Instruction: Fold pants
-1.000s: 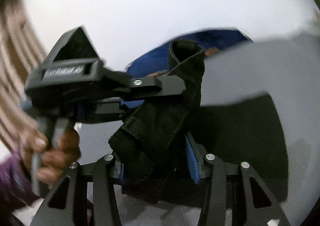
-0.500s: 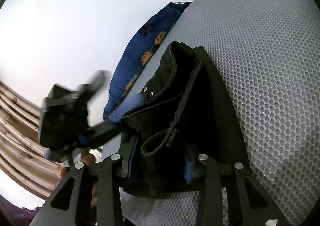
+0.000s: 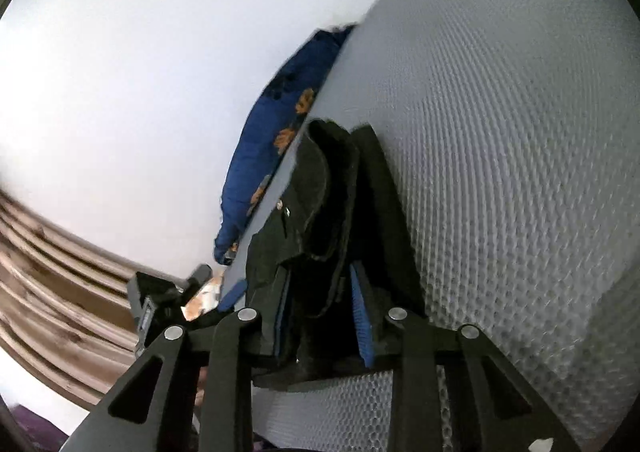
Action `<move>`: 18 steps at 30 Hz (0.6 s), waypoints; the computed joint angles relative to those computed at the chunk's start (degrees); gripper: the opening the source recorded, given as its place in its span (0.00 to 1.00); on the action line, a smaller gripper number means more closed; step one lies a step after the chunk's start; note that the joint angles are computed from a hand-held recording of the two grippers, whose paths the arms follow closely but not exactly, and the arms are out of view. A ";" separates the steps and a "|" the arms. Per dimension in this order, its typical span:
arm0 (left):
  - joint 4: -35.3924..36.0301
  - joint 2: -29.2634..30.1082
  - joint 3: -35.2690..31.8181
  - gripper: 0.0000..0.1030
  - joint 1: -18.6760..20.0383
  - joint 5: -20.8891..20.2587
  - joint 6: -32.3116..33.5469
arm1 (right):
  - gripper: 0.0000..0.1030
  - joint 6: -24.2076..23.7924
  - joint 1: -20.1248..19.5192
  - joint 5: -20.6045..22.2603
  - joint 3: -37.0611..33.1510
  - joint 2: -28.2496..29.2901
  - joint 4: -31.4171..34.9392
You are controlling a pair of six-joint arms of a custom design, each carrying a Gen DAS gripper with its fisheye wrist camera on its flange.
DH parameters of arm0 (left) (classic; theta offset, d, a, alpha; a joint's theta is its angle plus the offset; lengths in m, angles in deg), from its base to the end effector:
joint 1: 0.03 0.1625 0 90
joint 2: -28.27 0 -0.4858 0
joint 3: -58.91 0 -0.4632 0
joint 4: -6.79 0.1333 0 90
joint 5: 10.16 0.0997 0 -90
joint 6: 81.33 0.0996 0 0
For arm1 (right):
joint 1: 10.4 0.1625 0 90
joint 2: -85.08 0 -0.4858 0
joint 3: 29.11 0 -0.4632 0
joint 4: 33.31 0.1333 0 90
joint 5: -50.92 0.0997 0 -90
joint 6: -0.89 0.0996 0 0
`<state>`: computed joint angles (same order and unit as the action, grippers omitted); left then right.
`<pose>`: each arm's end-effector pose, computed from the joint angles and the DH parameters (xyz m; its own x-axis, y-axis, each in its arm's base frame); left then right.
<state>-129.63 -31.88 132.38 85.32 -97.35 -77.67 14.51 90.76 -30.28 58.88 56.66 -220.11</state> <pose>0.0704 -0.8389 0.4482 -0.9913 0.1075 -0.0758 0.1315 0.8298 -0.5424 0.3007 -0.7569 -0.0237 -0.9612 -0.0902 -0.2609 0.0743 0.8256 -0.5593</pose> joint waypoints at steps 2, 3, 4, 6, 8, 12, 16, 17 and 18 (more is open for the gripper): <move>-1.26 -0.45 0.79 0.83 -0.07 0.16 -0.32 | 0.27 -3.62 1.20 -3.97 -0.27 -0.84 1.23; -1.75 -0.74 1.15 0.83 -0.19 0.73 0.05 | 0.27 -6.50 2.06 -6.10 -0.08 -1.35 0.85; -2.14 -0.80 1.27 0.83 -0.31 0.98 0.30 | 0.27 -9.27 2.80 -6.96 -0.07 -1.76 0.42; -3.30 -1.06 1.79 0.83 -0.32 0.97 0.88 | 0.27 -12.52 3.44 -4.84 -0.76 -2.17 1.97; -2.84 -0.78 1.44 0.83 -0.29 1.10 0.62 | 0.27 -14.82 3.73 -1.61 -0.84 -2.54 5.06; -2.60 -0.66 1.72 0.83 0.04 0.35 -0.70 | 0.27 -16.70 4.90 -6.01 -2.55 -1.41 10.67; -2.74 -0.84 2.19 0.83 -0.07 0.44 -0.30 | 0.28 -11.43 3.80 -5.70 -4.74 0.36 12.85; -2.62 -0.79 2.23 0.83 -0.13 0.65 -0.05 | 0.29 -11.67 3.71 -6.61 -5.26 0.80 12.77; -2.53 -0.74 2.24 0.83 -0.19 0.92 0.24 | 0.29 -11.71 3.80 -7.65 -5.82 1.10 12.82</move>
<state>-132.16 -32.62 134.62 85.13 -96.43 -77.42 2.80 94.56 -37.93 53.06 57.76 -207.29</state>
